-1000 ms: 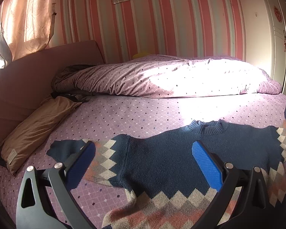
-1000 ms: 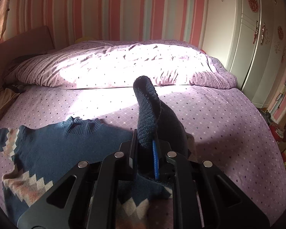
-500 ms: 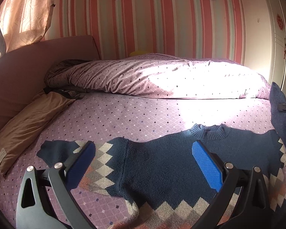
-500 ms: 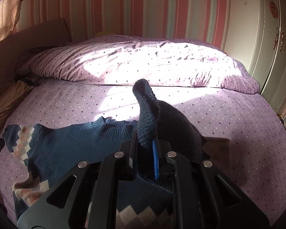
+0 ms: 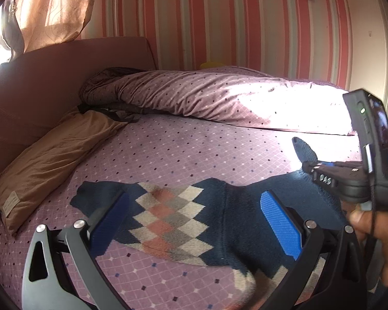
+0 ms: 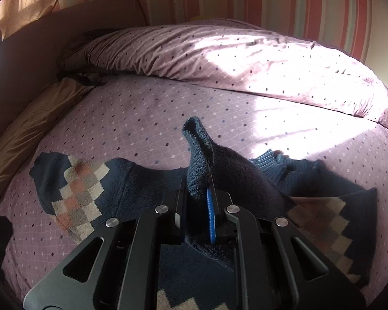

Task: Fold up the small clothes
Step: 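Carry the sleeve across the sweater body with the right gripper and release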

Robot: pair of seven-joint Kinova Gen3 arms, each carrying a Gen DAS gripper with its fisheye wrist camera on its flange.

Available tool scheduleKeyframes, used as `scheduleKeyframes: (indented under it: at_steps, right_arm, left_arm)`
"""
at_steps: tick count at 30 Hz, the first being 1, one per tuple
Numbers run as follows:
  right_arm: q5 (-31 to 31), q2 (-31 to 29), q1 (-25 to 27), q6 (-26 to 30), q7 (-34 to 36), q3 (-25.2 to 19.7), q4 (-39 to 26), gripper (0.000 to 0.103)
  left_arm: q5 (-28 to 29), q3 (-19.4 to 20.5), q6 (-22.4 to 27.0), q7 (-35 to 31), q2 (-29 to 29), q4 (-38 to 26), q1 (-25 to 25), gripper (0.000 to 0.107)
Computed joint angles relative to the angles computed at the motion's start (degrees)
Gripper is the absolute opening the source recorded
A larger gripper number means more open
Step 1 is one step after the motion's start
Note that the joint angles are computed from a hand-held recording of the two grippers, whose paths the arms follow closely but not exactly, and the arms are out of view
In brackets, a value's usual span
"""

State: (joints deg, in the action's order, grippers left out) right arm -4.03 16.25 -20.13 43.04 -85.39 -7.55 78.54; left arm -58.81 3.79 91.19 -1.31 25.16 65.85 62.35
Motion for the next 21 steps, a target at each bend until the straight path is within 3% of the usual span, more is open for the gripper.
scheduleKeyframes:
  at_steps: [6, 9, 12, 13, 14, 15, 17, 20, 21]
  right_arm:
    - [7.66, 6.30, -8.98, 0.21, -7.96, 1.21, 0.22, 0.010]
    - [8.60, 8.23, -10.21, 1.34, -7.65, 0.55, 0.41, 0.010]
    - [9.37, 5.74, -10.49, -1.74, -7.11, 0.16, 3.78, 0.012]
    - [9.41, 4.96, -10.36, -2.10, -6.41, -0.18, 4.22, 0.017]
    - [9.76, 3.87, -10.44, -2.76, -5.58, -0.49, 4.92, 0.034]
    - [10.40, 2.64, -10.69, -3.96, -5.13, -0.55, 5.94, 0.043]
    - [11.34, 0.74, -11.18, -4.46, -4.96, -0.54, 6.85, 0.044]
    - [11.55, -3.07, -10.95, -5.40, -5.78, -0.65, 9.25, 0.070]
    - [11.44, -4.46, -10.70, -5.55, -6.20, -0.75, 10.15, 0.071]
  left_arm:
    - [1.20, 1.37, 0.52, 4.19, -3.41, 7.00, -1.35, 0.102]
    - [1.59, 2.59, 0.64, 5.27, -4.24, 9.10, -2.40, 0.102]
    - [2.10, 3.58, 0.08, 6.71, -5.31, 11.65, -3.40, 0.102]
    - [2.13, 3.88, -0.04, 7.53, -5.88, 12.83, -3.62, 0.102]
    - [2.37, 4.17, -0.04, 8.69, -6.52, 14.19, -3.91, 0.102]
    - [2.78, 4.53, -0.01, 9.82, -7.11, 15.28, -4.33, 0.102]
    - [3.66, 5.33, -0.27, 12.38, -8.62, 17.66, -5.32, 0.102]
    - [3.66, 6.73, -0.20, 14.25, -10.40, 20.50, -6.73, 0.102]
    - [3.55, 7.17, -0.50, 14.48, -11.05, 21.54, -7.32, 0.102]
